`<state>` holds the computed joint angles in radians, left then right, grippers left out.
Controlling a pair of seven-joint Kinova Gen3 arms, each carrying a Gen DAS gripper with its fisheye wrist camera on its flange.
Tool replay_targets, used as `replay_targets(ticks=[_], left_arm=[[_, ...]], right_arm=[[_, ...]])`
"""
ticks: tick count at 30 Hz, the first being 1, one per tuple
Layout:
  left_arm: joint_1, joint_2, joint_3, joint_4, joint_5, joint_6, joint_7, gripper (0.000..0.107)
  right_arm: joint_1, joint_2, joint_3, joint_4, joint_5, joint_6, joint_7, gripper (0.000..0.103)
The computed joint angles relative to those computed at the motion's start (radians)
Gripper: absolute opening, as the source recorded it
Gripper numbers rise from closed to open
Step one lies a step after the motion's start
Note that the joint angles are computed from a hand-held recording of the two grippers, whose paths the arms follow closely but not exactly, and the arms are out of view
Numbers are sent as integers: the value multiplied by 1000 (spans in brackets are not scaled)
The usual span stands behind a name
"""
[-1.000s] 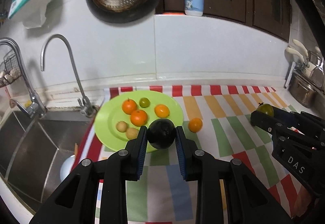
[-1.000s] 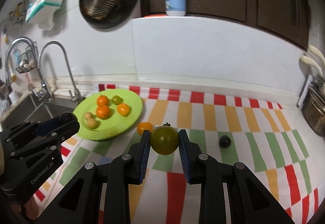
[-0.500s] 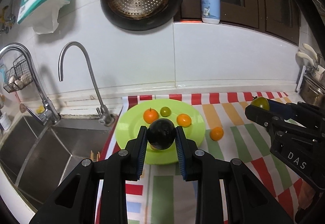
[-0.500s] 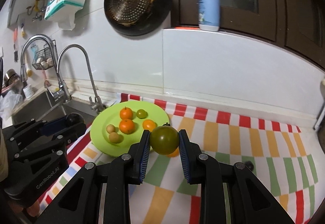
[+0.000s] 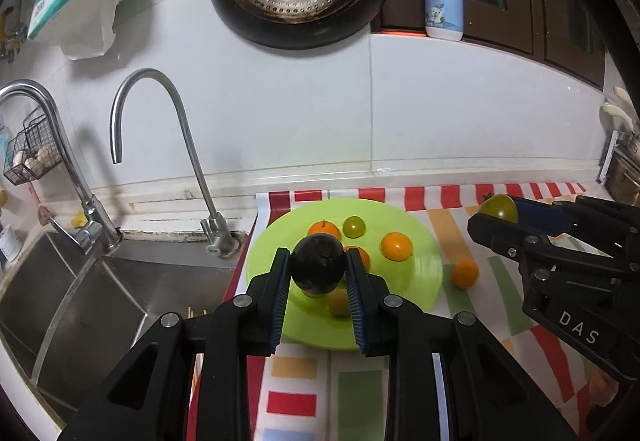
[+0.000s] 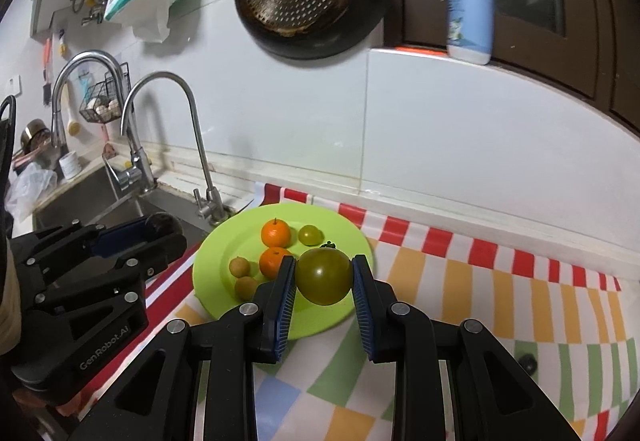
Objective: Organize fruits
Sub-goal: 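Carry plum and green fruit over the plate and lower them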
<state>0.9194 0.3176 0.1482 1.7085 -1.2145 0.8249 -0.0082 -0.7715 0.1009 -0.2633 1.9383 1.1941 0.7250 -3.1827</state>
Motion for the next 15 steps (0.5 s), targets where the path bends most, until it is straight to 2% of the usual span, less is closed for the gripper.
replay_targets(ticks=[8, 15], left_arm=[[-66, 30, -28, -3, 28, -101, -78, 27], [-106, 69, -68, -32, 118, -191, -235, 27]], right_arm=[[13, 76, 45, -64, -29, -68, 88, 29], [34, 141, 107, -110, -151, -172, 210, 29]])
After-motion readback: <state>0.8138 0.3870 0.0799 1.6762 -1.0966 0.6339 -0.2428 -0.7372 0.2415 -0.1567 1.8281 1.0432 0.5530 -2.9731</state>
